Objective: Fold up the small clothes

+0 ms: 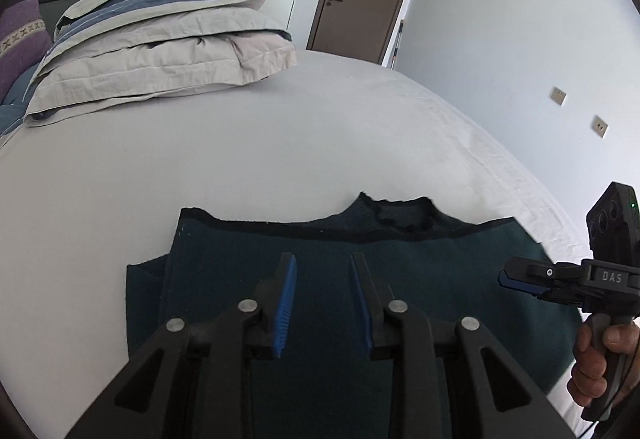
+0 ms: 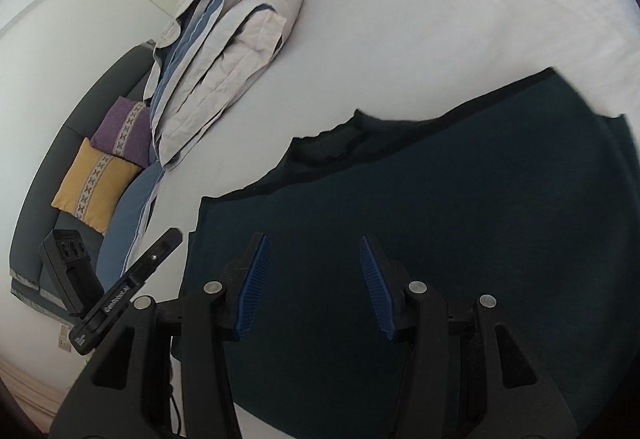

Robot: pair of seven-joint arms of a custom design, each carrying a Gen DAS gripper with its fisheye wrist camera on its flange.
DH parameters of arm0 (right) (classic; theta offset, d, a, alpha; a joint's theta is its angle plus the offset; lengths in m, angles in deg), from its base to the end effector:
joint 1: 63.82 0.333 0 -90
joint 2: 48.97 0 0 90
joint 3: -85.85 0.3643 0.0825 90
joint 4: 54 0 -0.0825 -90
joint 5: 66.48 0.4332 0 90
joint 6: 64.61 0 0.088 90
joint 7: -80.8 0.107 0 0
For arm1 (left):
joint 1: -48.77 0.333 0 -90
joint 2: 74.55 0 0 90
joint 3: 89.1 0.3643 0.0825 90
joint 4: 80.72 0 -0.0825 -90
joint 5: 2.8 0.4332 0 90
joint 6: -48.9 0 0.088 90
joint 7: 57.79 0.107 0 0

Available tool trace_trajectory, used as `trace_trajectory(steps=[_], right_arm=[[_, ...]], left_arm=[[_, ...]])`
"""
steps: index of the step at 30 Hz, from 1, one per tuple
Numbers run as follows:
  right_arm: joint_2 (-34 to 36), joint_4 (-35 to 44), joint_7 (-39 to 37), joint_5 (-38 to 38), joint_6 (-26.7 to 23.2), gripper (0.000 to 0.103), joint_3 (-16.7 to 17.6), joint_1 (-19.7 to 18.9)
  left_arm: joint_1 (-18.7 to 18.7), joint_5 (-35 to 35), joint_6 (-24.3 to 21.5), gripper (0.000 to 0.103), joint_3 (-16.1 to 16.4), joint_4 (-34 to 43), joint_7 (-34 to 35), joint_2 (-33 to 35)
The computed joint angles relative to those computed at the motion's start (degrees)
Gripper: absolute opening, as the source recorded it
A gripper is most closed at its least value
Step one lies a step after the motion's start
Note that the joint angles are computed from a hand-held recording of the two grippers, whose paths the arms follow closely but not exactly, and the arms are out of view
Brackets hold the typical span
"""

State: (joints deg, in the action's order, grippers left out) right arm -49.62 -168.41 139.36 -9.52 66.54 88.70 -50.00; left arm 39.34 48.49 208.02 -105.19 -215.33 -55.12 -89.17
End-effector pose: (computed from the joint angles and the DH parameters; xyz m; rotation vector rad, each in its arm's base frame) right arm 0.5963 0.1985 0.5328 -1.8220 1.3906 0.3545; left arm 0.4636 -0.2683 0.5115 -2.0026 1.4509 -0.9282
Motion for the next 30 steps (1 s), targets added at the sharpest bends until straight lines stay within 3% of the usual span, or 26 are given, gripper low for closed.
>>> trace_trajectory(steps=[3, 4, 5, 7, 9, 10, 13, 15, 18, 21, 23, 24, 26, 28, 30], right_arm=[[4.5, 2.5, 1.5, -1.0, 3.1, 0.044, 0.8, 0.7], [5.6, 2.9, 1.1, 0.0, 4.3, 0.042, 0.8, 0.5], [6.5, 3.4, 0.4, 1.8, 4.8, 0.042, 0.7, 0.0], [9.5, 5.7, -1.2, 6.0, 3.3, 0.026, 0.2, -2.1], [11.2, 6.8, -1.1, 10.2, 1.1, 0.009, -0.3, -4.7], [11.8, 7.2, -1.4, 12.1, 0.7, 0.002, -0.5, -5.9], [11.8, 7.0, -1.4, 15.4, 4.5, 0.002, -0.9, -8.0], [10.7, 6.6, 3.5, 9.8, 11.2, 0.003, -1.7, -7.4], [6.6, 3.7, 7.3, 1.5, 15.9, 0.010, -2.1, -7.0], [-1.8, -2.7, -1.3, 1.6, 15.6, 0.014, -1.3, -5.9], [-7.8, -7.6, -8.0, 5.7, 12.5, 0.033, -1.8, -4.2], [-10.5, -9.9, -9.9, 7.2, 11.3, 0.055, -2.0, -3.1], [-15.7, -15.3, -17.3, 15.3, 10.7, 0.078, -3.0, 0.0], [-18.1, -18.6, -20.5, 17.4, 6.5, 0.083, -3.9, 2.0], [-15.6, -17.9, -16.4, 11.1, -1.3, 0.083, -4.1, 2.2]], left_arm=[[1.2, -3.7, -1.6, 0.030, 0.3, -1.1, 2.9, 2.5], [0.7, -3.1, 1.8, 0.028, 2.0, -3.2, 0.4, 2.5], [2.3, 1.5, 8.4, 0.027, 2.9, -5.7, -6.1, 1.6], [5.1, 1.9, 12.5, 0.011, 2.3, -8.2, -9.6, -0.1], [7.6, 4.3, 15.0, 0.010, 1.0, -9.3, -12.7, -0.7], [8.6, 5.2, 15.5, 0.010, 0.3, -9.4, -13.6, -0.8], [7.9, 4.0, 13.6, 0.010, 0.3, -9.0, -11.8, -0.6], [8.0, 4.4, 13.0, 0.010, -0.3, -8.9, -12.2, -0.8], [8.4, 5.2, 14.3, 0.010, -0.3, -9.2, -13.4, -0.8], [6.3, 2.0, 12.6, 0.010, 0.7, -9.3, -11.0, -1.4], [3.5, -2.9, 8.0, 0.011, 1.0, -9.6, -8.5, -3.8], [3.2, -3.1, 6.9, 0.015, -0.2, -10.2, -9.5, -5.7], [2.5, -3.0, 7.0, 0.020, -2.1, -11.6, -11.5, -9.3], [0.5, -4.0, 5.1, 0.033, -3.7, -12.6, -11.9, -12.3], [-3.3, -7.8, 1.1, 0.042, -3.2, -13.1, -9.1, -13.1]])
